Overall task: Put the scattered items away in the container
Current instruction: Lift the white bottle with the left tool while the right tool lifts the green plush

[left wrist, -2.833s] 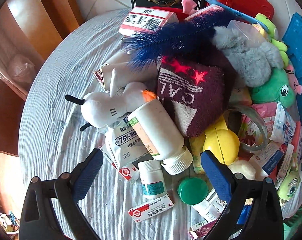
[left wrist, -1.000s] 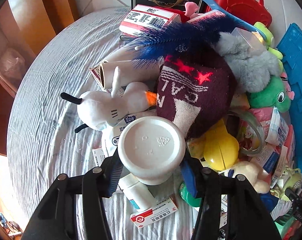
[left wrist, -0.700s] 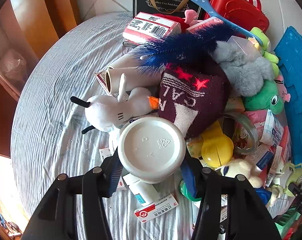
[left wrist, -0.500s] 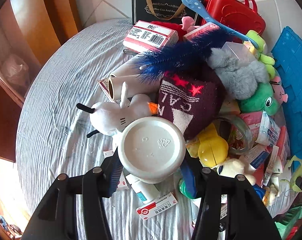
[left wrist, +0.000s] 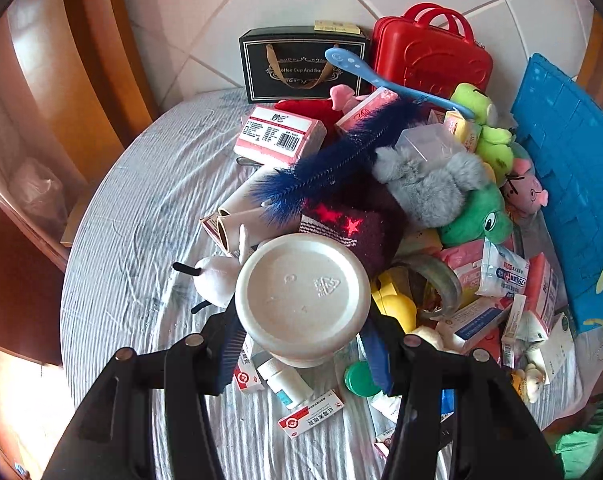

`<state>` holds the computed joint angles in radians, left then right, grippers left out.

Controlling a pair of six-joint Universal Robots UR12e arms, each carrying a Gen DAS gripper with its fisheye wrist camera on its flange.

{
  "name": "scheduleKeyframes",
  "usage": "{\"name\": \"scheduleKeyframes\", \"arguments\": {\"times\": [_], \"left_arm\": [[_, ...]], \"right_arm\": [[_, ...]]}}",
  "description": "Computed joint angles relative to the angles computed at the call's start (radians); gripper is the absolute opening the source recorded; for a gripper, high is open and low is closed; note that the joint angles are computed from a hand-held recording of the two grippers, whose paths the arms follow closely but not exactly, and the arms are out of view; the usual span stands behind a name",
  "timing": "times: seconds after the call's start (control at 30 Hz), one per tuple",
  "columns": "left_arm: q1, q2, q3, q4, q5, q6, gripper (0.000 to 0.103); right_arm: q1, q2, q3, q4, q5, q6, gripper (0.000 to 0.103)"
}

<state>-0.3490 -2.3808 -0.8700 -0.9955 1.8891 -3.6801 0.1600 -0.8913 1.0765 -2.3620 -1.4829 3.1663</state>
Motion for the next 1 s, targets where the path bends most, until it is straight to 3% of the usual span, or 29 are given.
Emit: {"name": "scheduleKeyframes", "arguments": {"times": [0.43,1.0], "left_arm": [[-0.004,0.009,0.047,0.030,0.027,-0.005,0.052],[-0.048,-0.036,0.256,0.053,0.133,0.034,0.052]], "right_arm": [[-0.004,-0.031,-0.019,-0.091,0.020,-0.006,0.061],[-0.037,-0.058,-0.037,-0.184,0.093,-0.050,0.061]]}}
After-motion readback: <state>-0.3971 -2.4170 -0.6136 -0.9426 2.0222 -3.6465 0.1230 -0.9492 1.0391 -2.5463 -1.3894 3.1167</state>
